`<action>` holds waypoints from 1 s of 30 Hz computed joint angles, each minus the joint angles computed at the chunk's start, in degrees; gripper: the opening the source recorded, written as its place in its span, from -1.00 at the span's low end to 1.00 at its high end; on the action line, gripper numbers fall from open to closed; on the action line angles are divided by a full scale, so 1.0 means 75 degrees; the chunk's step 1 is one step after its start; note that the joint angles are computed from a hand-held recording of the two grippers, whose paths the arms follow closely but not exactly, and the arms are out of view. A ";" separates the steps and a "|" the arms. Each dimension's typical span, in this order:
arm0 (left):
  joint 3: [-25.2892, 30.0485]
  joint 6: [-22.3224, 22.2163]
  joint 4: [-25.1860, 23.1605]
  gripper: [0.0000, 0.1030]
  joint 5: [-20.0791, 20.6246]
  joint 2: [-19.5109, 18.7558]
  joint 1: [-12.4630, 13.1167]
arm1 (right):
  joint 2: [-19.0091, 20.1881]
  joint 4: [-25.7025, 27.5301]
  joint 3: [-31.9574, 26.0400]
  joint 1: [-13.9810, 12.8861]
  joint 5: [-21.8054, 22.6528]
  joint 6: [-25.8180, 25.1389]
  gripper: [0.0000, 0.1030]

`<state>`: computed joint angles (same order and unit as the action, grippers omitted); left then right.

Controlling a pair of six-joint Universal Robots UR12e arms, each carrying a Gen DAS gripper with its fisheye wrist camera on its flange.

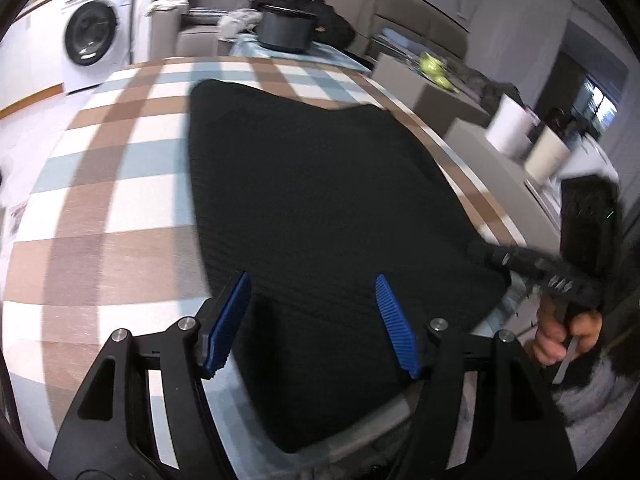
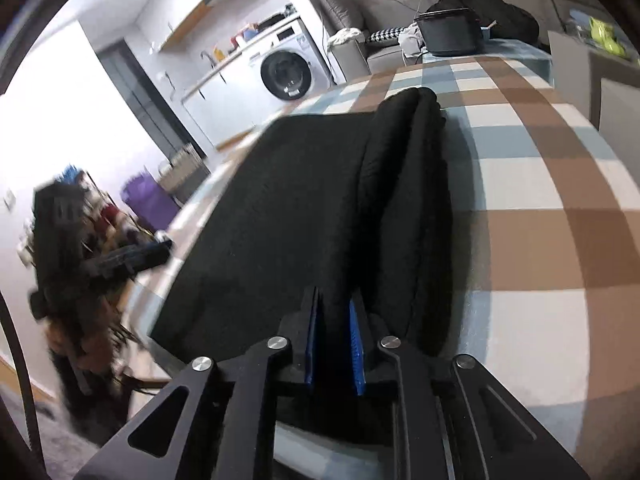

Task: Fold small clothes

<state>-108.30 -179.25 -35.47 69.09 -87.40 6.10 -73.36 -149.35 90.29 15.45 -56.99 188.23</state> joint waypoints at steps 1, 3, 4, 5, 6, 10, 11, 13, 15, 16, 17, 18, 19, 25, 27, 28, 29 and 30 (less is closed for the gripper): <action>-0.0029 0.0127 0.0001 0.21 0.0010 0.0021 -0.0060 | -0.0040 -0.0381 0.0106 -0.0015 0.0168 0.0032 -0.82; -0.0097 0.0295 -0.0022 0.21 0.0002 0.0059 -0.0152 | -0.0113 -0.0701 0.0168 0.0037 0.0023 -0.0198 -0.82; -0.0115 0.0352 -0.0099 0.21 0.0003 0.0071 -0.0192 | -0.0122 -0.0381 0.0097 0.0119 -0.0364 -0.0439 -0.82; -0.0129 0.0428 -0.0190 0.21 0.0016 0.0075 -0.0225 | -0.0102 -0.0034 0.0017 0.0173 -0.0664 -0.0551 -0.82; -0.0127 0.0603 -0.0380 0.21 0.0111 0.0089 -0.0271 | -0.0067 0.0287 -0.0030 0.0199 -0.0873 -0.0553 -0.80; -0.0189 0.0889 -0.0580 0.21 0.0266 0.0192 -0.0255 | -0.0193 0.0217 0.0058 0.0063 -0.0464 -0.0379 -0.52; -0.0213 0.0830 -0.0560 0.22 0.0275 0.0230 -0.0205 | -0.0227 0.0103 0.0091 0.0046 -0.0509 -0.0343 -0.44; -0.0268 0.0680 -0.0465 0.25 0.0253 0.0295 -0.0080 | -0.0273 -0.0038 0.0131 0.0038 -0.0692 -0.0195 -0.13; -0.0294 0.0418 -0.0388 0.29 0.0336 0.0308 0.0029 | -0.0270 -0.0029 0.0157 -0.0027 -0.0656 -0.0007 -0.06; -0.0294 0.0287 -0.0397 0.29 0.0375 0.0302 0.0073 | -0.0270 -0.0005 0.0177 -0.0059 -0.0606 0.0085 -0.06; -0.0281 0.0105 -0.0451 0.29 0.0430 0.0287 0.0110 | -0.0275 0.0033 0.0198 -0.0086 -0.0562 0.0242 -0.06; -0.0251 -0.0026 -0.0549 0.29 0.0440 0.0258 0.0147 | -0.0249 0.0091 0.0189 -0.0109 -0.0519 0.0440 -0.05; -0.0220 -0.0064 -0.0619 0.29 0.0382 0.0217 0.0194 | -0.0215 0.0159 0.0171 -0.0150 -0.0346 0.0579 -0.06; -0.0202 -0.0278 -0.0719 0.22 0.0185 0.0056 0.0303 | -0.0049 0.0280 0.0032 -0.0168 -0.0065 0.0741 0.01; -0.0218 -0.0211 -0.0546 -0.17 0.0157 0.0007 0.0286 | 0.0001 0.0434 -0.0052 -0.0099 -0.0175 0.0585 -0.10; -0.0189 -0.0222 -0.0537 -0.24 0.0174 -0.0030 0.0269 | 0.0017 0.0458 -0.0085 -0.0047 -0.0317 0.0498 -0.29; -0.0181 -0.0267 -0.0481 -0.32 0.0239 -0.0052 0.0264 | 0.0036 0.0455 -0.0111 -0.0012 -0.0330 0.0459 -0.38; -0.0162 -0.0290 -0.0447 -0.38 0.0245 -0.0092 0.0260 | 0.0041 0.0402 -0.0107 0.0004 -0.0232 0.0529 -0.46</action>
